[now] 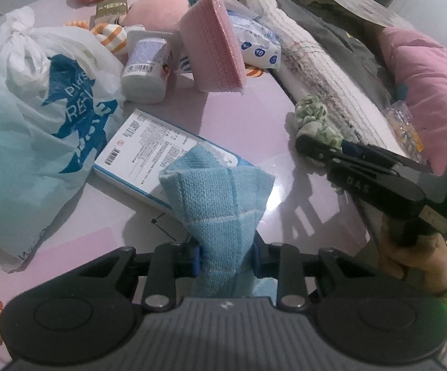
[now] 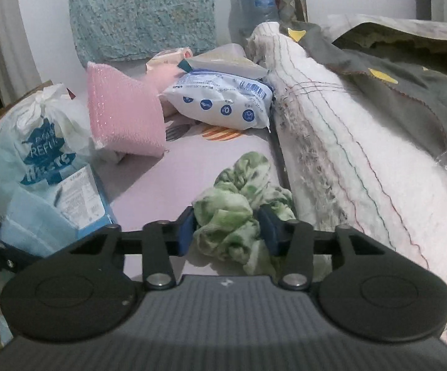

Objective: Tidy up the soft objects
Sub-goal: 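Grasp the green floral scrunchie with the right gripper, then carry towel and scrunchie to the cardboard box with both grippers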

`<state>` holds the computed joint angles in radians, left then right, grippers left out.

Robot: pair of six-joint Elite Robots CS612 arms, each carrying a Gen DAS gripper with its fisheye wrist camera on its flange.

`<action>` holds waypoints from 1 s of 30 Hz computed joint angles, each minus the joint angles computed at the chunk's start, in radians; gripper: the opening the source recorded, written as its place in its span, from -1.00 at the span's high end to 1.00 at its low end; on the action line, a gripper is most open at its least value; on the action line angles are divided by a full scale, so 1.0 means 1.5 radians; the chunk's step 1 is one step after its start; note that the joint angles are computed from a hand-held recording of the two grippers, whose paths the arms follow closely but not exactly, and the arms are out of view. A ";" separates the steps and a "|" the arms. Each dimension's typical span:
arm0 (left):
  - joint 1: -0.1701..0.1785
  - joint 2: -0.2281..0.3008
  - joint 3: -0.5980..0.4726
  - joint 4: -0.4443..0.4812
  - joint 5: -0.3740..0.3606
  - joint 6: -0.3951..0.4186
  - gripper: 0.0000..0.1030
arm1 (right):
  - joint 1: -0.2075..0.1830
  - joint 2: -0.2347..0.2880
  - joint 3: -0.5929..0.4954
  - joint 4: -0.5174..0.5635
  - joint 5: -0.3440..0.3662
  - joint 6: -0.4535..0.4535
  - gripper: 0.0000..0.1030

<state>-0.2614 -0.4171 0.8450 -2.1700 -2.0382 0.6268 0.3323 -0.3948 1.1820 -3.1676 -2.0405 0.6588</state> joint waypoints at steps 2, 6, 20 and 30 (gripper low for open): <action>0.002 -0.004 0.009 -0.015 -0.005 -0.001 0.44 | -0.001 -0.005 0.010 -0.011 0.008 0.018 0.63; 0.007 -0.013 0.024 -0.043 -0.024 -0.003 0.44 | 0.000 -0.013 0.030 -0.056 0.015 0.051 0.69; 0.039 -0.057 0.098 -0.195 -0.113 -0.053 0.44 | 0.029 -0.033 0.046 -0.224 -0.005 0.019 0.70; 0.071 -0.065 0.105 -0.334 -0.139 -0.167 0.44 | 0.035 -0.022 -0.030 -0.266 0.075 -0.075 0.70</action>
<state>-0.1556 -0.5144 1.0030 -2.6705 -2.2463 0.3759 0.3846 -0.4279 1.1377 -3.5665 -1.9276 0.5467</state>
